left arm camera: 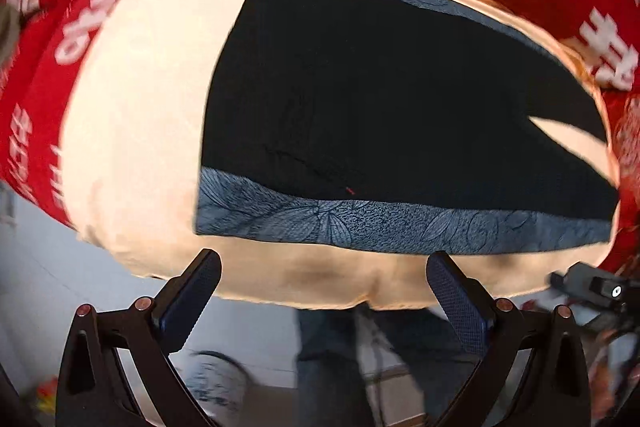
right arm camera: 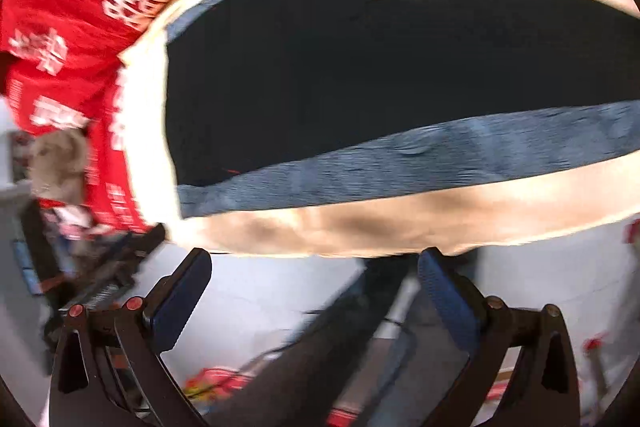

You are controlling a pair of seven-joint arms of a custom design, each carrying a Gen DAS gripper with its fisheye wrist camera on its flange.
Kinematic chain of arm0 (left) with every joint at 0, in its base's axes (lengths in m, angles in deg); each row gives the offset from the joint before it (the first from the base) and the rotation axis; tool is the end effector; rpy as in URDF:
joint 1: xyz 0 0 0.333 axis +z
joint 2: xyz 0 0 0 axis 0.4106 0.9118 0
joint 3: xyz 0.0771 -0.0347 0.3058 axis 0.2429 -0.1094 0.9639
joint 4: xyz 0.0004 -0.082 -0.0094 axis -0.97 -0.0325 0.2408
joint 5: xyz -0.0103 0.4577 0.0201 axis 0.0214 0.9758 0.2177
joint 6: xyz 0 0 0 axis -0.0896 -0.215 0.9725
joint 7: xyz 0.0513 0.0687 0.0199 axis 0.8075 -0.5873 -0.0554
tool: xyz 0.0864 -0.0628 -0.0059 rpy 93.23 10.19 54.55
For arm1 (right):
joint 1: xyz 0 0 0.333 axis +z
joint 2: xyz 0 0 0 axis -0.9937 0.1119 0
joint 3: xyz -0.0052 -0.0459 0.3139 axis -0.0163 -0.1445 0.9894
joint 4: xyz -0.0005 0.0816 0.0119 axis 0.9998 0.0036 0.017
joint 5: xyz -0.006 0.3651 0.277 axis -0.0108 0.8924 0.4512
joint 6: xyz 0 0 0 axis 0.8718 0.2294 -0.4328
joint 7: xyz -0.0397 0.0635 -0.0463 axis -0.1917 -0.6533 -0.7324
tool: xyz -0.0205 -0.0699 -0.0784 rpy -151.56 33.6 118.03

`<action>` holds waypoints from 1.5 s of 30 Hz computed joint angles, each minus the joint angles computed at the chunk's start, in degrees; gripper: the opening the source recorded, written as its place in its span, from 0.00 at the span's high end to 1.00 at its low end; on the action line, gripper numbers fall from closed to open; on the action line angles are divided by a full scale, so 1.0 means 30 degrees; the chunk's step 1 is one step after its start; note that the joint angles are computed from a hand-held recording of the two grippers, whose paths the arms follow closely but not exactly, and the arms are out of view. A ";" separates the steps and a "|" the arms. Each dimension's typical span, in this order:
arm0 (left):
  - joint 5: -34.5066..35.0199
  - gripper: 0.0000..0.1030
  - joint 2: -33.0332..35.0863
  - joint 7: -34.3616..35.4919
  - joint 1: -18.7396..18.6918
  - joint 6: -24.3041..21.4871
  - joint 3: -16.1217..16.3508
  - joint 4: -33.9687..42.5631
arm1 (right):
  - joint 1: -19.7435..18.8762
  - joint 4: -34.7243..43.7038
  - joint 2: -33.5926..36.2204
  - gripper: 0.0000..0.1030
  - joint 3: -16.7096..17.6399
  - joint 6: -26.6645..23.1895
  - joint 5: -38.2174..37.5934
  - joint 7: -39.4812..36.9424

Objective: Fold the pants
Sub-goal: 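Grasp the grey cuffs with both grippers and lift them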

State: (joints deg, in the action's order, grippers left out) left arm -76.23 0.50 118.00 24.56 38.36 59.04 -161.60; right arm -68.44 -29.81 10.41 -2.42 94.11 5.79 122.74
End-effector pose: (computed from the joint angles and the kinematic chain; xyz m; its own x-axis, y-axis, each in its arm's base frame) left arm 0.7064 -0.0662 0.5626 -0.1634 -0.9792 0.1201 -0.9865 0.1633 -0.0106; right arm 0.6186 0.2499 0.5527 -0.4729 -0.6786 -0.5620 -0.8743 0.4408 0.2034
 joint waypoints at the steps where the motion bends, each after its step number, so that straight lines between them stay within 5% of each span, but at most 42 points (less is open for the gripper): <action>1: -0.0484 0.00 -0.0081 -0.0126 0.0144 0.0272 0.0013 -0.0361 | 0.0031 -0.0446 -0.0002 0.00 0.0068 0.0826 0.0898 -0.0492; 5: -0.2291 0.00 -0.0543 -0.0396 0.0688 0.2046 0.0066 -0.2399 | 0.0164 -0.1891 0.0540 0.27 0.0411 0.3200 0.5669 -0.3326; 11: -0.5283 0.00 -0.1205 -0.0462 0.1484 0.4345 0.0129 -0.5130 | 0.0432 -0.3247 0.1856 0.27 0.1141 0.5439 0.9319 -0.6025; 18: -0.7431 0.00 -0.1150 0.0123 0.2008 0.4418 0.0120 -0.6133 | 0.0827 -0.3654 0.2081 0.26 0.1821 1.0114 1.4462 -0.9503; 24: -0.9806 0.00 -0.0554 -0.1640 0.2208 0.6122 0.0048 -0.5582 | 0.0745 -0.1853 0.2272 0.26 0.1661 1.0305 1.4839 -1.1247; 26: -0.8816 0.14 0.0258 -0.2715 0.1994 0.6181 0.0080 -0.4667 | 0.0642 -0.1721 0.2243 0.26 0.1635 0.9891 1.4683 -1.1511; 30: -0.7803 0.16 0.0863 -0.2351 0.1961 0.5611 -0.0188 -0.3740 | 0.0545 -0.2843 0.1592 0.26 0.1382 0.9809 1.3119 -1.0287; 35: -0.6452 0.33 0.1011 -0.1774 0.1672 0.5223 -0.0223 -0.3360 | 0.0632 -0.6537 -0.0744 0.26 0.0809 1.1102 1.1833 -0.7473; 39: -0.5761 0.53 0.1240 -0.2182 0.1559 0.4850 -0.0129 -0.2999 | 0.1217 -0.8800 -0.2511 0.27 0.0303 1.3523 1.5403 -0.8505; 40: -0.5397 0.68 0.1293 -0.2147 0.1522 0.4712 -0.0080 -0.2866 | 0.1382 -0.9084 -0.2713 0.40 0.0194 1.3971 1.6120 -0.8577; 41: -0.5456 0.70 0.1435 -0.1923 0.1604 0.4483 -0.0122 -0.2656 | 0.1473 -0.9363 -0.2878 0.56 0.0123 1.4244 1.5898 -0.7559; 42: -0.5575 0.75 0.1510 -0.1939 0.1653 0.4354 -0.0152 -0.2523 | 0.1437 -0.9786 -0.3089 0.95 0.0091 1.4343 1.4522 -0.5202; 45: -0.5652 0.79 0.1802 -0.2344 0.1658 0.3819 -0.0195 -0.1748 | 0.1499 -0.9826 -0.3493 0.94 -0.0269 1.3574 1.1837 -0.2797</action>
